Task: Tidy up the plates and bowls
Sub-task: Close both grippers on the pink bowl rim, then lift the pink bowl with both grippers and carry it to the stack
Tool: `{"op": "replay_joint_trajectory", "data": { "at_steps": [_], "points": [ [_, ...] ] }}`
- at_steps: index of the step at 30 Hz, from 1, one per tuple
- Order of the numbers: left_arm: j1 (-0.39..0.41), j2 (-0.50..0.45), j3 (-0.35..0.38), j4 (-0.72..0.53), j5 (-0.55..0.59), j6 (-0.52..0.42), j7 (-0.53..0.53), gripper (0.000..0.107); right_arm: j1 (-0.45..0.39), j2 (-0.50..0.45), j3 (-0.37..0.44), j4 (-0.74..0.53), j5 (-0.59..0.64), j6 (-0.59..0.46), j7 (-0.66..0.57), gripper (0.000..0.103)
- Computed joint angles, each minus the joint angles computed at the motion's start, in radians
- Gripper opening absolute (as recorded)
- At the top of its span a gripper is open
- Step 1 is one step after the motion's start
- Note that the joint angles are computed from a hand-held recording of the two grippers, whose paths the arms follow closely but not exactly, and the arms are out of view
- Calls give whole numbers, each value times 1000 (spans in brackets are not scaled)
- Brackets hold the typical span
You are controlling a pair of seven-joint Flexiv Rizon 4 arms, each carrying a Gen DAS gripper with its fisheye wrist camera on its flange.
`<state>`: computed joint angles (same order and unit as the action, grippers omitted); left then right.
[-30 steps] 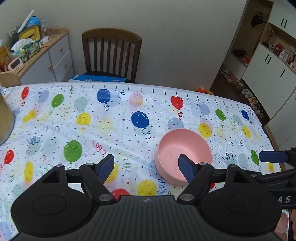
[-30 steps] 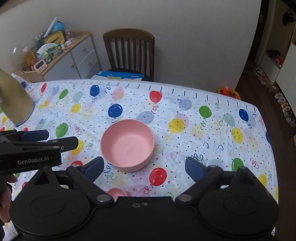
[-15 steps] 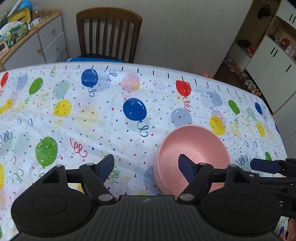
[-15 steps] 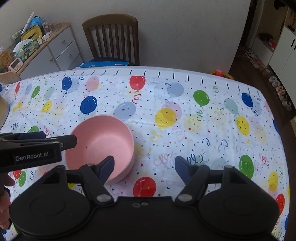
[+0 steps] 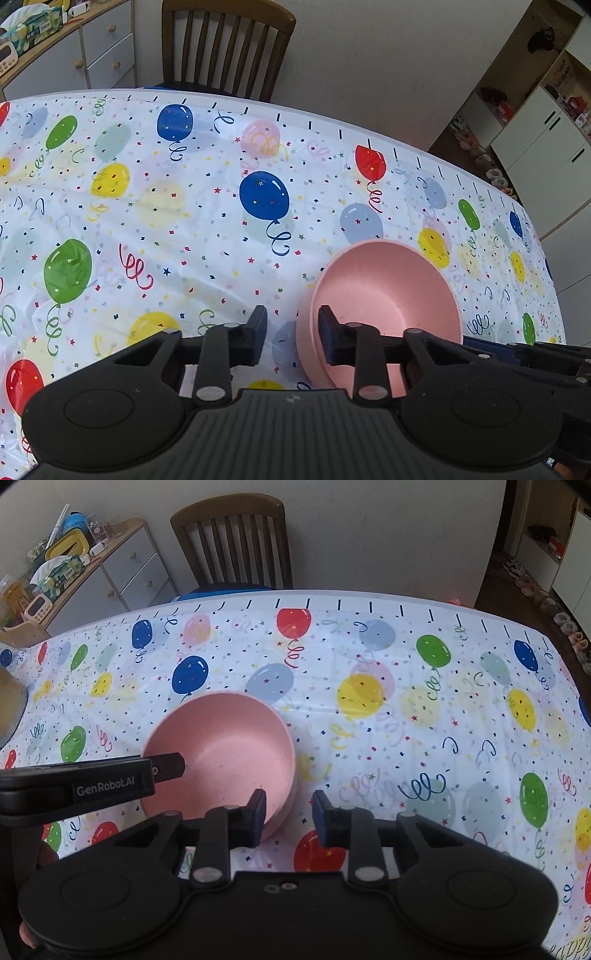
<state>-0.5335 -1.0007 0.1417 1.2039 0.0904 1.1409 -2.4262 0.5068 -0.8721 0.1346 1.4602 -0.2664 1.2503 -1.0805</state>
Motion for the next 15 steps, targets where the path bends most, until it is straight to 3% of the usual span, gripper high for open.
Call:
{"op": "replay_joint_trajectory", "data": {
  "at_steps": [4, 15],
  "points": [
    [2, 6, -10, 8, -5, 7, 5, 15, 5, 1, 2, -10, 6, -23, 12, 10],
    [-24, 64, -6, 62, 13, -4, 6, 12, 7, 48, 10, 40, 6, -44, 17, 8]
  ]
}}
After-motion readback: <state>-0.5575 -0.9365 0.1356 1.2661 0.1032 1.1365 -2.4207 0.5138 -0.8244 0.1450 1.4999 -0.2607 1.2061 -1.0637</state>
